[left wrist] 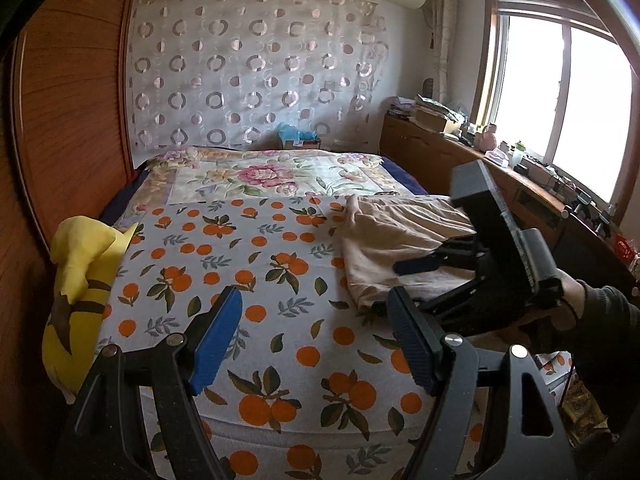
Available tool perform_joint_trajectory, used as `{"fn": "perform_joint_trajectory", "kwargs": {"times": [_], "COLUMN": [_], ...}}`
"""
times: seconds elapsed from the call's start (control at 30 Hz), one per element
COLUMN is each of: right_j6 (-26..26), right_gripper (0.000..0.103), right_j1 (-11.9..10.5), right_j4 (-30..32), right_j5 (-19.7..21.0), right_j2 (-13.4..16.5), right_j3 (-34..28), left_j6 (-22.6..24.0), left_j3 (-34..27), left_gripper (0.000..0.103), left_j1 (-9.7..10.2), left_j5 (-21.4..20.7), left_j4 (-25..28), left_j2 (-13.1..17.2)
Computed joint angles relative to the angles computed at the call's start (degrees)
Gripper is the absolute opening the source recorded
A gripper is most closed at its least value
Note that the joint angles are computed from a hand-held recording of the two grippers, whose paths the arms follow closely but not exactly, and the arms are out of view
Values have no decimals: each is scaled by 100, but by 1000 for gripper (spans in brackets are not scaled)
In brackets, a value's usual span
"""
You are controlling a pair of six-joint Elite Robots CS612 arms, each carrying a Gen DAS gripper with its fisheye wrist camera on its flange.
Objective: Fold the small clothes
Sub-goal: 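Grasp the folded shirt with the right tool and lift it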
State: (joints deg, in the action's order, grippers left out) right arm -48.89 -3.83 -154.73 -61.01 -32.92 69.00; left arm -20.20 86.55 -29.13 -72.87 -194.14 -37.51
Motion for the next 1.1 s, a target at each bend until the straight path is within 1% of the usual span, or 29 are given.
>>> {"fn": "perform_joint_trajectory", "kwargs": {"times": [0.03,0.13,0.17,0.2,0.27,0.3,0.33,0.37,0.43,0.47,0.57,0.67,0.8,0.93,1.0,1.1], "right_j6": [20,-111,-121,-133,-102,-76,-37,-29,-112,-67,350,871,1286,1594,1746,2057], "right_gripper": [65,65,63,57,39,21,11,8,7,7,6,6,6,6,6,6], "right_j1": [18,80,110,121,118,112,114,116,103,90,-51,-199,-354,-461,-495,-489], "right_j4": [-57,109,155,48,-83,-151,-209,-194,-100,-183,-700,-1325,-1704,-1885,-1892,-1935], "right_j5": [63,-50,-94,-131,-52,-70,-109,-130,-142,-102,240,297,-70,-497,-777,-1397], "right_j2": [32,101,159,179,200,191,205,219,207,193,88,53,116,258,370,598], "right_j3": [-4,-113,-205,-207,-205,-180,-193,-218,-238,-220,-121,-174,-474,-822,-1047,-1408], "left_j6": [-4,-3,-2,5,15,19,23,25,41,48,73,110,125,167,182,196], "left_j3": [5,14,14,13,9,4,-3,-9,-15,-15,-33,-48,-61,-92,-103,-113], "left_gripper": [76,76,76,76,76,76,76,76,76,76,76,76,76,76,76,76], "left_j1": [2,5,4,4,0,1,-2,-3,-11,-14,-27,-40,-58,-73,-81,-91], "left_j5": [-8,-25,-29,-39,-51,-69,-87,-94,-122,-137,-184,-229,-291,-341,-359,-397], "left_j4": [-5,-9,-3,-2,-8,-10,-11,-13,-23,-29,-1,-11,-38,3,22,32], "left_j2": [1,4,7,10,18,23,27,31,38,40,47,52,58,74,77,84]}}
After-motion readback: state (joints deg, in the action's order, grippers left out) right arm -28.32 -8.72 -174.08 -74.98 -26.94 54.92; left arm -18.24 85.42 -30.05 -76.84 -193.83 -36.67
